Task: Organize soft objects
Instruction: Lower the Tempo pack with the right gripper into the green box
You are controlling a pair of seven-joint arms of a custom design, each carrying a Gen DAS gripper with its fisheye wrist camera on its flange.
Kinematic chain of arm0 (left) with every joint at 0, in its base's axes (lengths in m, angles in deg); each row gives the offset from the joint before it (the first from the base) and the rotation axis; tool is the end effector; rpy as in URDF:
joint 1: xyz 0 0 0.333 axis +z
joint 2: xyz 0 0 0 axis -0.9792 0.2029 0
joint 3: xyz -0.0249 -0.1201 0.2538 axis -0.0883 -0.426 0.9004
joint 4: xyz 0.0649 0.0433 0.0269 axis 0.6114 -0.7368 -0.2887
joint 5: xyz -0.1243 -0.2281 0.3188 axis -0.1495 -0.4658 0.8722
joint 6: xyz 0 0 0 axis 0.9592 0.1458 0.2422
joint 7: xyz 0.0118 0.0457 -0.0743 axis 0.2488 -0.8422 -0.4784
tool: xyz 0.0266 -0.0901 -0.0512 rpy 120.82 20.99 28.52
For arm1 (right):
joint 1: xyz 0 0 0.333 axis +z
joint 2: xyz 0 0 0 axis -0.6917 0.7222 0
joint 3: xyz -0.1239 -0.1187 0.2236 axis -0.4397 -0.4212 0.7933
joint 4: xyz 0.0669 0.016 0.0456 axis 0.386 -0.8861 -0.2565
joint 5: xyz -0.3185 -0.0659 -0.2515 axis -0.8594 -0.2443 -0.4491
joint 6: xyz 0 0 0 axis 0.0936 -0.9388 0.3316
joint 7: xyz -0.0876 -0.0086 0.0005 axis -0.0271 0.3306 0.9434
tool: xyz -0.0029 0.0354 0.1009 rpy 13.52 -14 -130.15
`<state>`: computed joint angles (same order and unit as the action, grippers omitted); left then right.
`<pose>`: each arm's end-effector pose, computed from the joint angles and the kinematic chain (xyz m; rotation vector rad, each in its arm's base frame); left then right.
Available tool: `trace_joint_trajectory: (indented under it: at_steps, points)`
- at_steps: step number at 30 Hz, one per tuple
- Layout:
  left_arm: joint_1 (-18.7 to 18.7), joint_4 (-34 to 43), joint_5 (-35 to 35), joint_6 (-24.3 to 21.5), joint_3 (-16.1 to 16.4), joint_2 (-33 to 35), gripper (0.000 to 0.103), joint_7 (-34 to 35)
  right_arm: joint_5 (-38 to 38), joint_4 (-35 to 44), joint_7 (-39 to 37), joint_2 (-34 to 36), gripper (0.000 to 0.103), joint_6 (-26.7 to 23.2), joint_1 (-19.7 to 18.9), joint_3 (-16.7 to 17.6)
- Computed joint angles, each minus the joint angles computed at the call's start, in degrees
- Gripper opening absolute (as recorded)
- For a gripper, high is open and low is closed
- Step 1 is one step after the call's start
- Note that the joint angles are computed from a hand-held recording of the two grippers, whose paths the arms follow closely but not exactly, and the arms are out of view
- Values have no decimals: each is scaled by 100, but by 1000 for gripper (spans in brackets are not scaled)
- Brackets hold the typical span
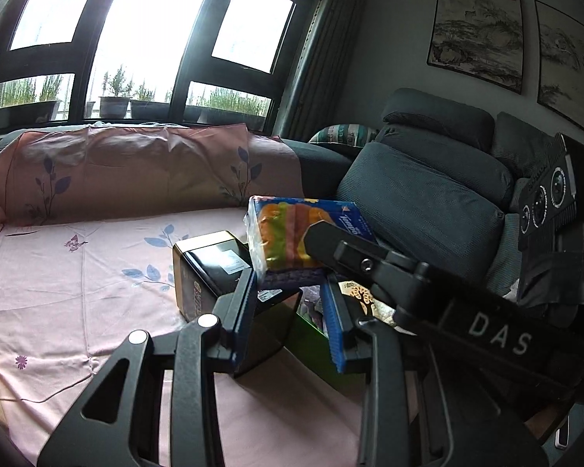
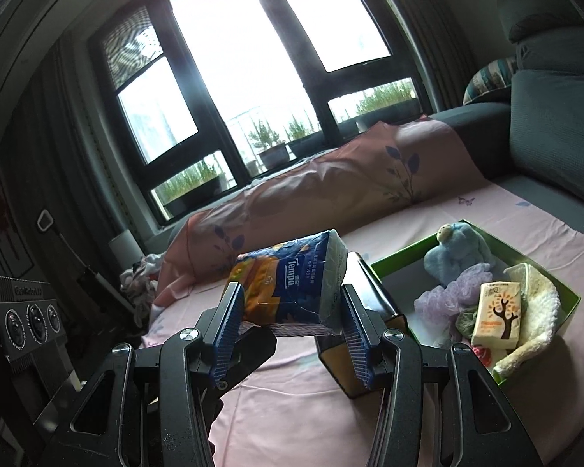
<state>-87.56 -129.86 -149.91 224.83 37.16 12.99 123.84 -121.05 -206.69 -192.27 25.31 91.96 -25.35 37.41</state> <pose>0.5322 -0.1366 0.4936 -1.0208 2.2574 -1.6807 0.4572 0.3150 0.5037 -1.0582 1.7142 -0.7060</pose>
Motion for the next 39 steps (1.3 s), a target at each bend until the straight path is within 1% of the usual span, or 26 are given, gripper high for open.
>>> trace_joint_trajectory:
  at_steps: [8, 13, 19, 23, 29, 39]
  points:
    - [-135, 236, 368, -34, -193, 267, 31, -140, 161, -527, 399, -414, 53, -5, -185, -39]
    - [-222, 412, 723, 55, -339, 487, 31, -364, 380, -861, 653, -620, 53, 197, -358, -76]
    - [-271, 631, 922, -46, -453, 751, 31, -471, 512, -1242, 968, -886, 53, 404, -593, -44]
    - [-327, 760, 1110, 7, -576, 909, 31, -530, 557, -1463, 1221, -1039, 53, 451, -751, 6]
    - [-386, 904, 1290, 95, -704, 1103, 32, -548, 206, -1786, 1887, -1251, 53, 758, -1011, 19]
    - [-483, 1027, 1503, 163, -872, 1290, 31, -615, 301, -2156, 2184, -1548, 53, 801, -1176, 42]
